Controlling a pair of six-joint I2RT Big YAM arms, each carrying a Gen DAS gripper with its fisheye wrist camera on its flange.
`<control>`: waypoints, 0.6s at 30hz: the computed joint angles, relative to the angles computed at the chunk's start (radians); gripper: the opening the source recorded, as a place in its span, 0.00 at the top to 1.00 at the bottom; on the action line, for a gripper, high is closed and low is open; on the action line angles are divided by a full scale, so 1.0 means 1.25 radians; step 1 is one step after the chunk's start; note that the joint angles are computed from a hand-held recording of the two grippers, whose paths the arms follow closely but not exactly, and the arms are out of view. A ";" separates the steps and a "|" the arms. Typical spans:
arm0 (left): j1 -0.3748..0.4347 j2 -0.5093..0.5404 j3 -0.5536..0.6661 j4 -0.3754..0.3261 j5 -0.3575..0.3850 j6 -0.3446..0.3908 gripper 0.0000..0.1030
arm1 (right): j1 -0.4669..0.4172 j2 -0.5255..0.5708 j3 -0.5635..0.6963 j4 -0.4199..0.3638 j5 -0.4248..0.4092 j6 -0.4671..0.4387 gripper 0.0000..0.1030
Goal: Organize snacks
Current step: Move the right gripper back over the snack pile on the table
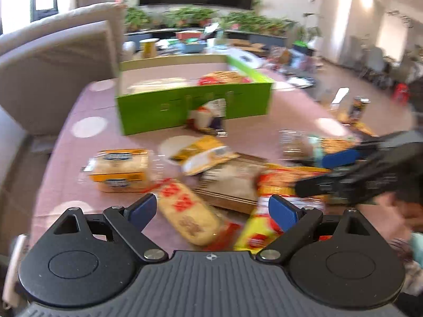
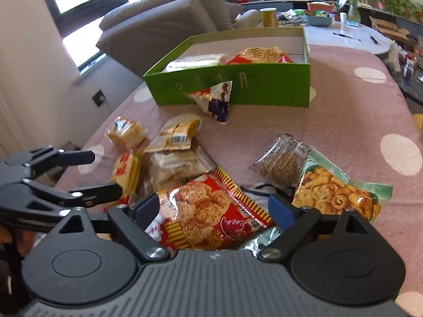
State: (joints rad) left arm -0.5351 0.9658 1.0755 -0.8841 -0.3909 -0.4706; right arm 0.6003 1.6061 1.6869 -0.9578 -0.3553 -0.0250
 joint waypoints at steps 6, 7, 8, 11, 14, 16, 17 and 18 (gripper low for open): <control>-0.042 -0.002 0.007 0.000 0.000 0.041 0.12 | 0.021 -0.006 -0.007 -0.012 0.075 0.028 0.20; -0.043 -0.001 0.006 0.000 -0.003 0.042 0.12 | 0.026 -0.011 -0.011 -0.014 0.092 0.043 0.20; -0.040 0.001 0.007 -0.002 -0.006 0.040 0.12 | 0.030 -0.018 -0.019 -0.011 0.110 0.061 0.20; -0.034 0.006 0.005 -0.014 -0.017 0.021 0.12 | 0.044 -0.037 -0.047 0.013 0.161 0.118 0.20; -0.033 0.002 0.001 -0.027 -0.014 0.007 0.12 | 0.060 -0.046 -0.070 0.042 0.205 0.182 0.20; -0.036 -0.004 -0.004 -0.028 -0.009 0.011 0.12 | 0.067 -0.038 -0.069 0.056 0.231 0.222 0.20; -0.038 -0.006 -0.006 -0.029 -0.007 0.012 0.12 | 0.071 -0.033 -0.068 0.064 0.249 0.227 0.20; -0.039 -0.008 -0.008 -0.030 -0.005 0.014 0.12 | 0.077 -0.026 -0.064 0.070 0.277 0.225 0.20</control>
State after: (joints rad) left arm -0.5835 0.9563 1.0651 -0.9213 -0.3966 -0.4535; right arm 0.6960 1.5741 1.6070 -0.8699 -0.0092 0.2562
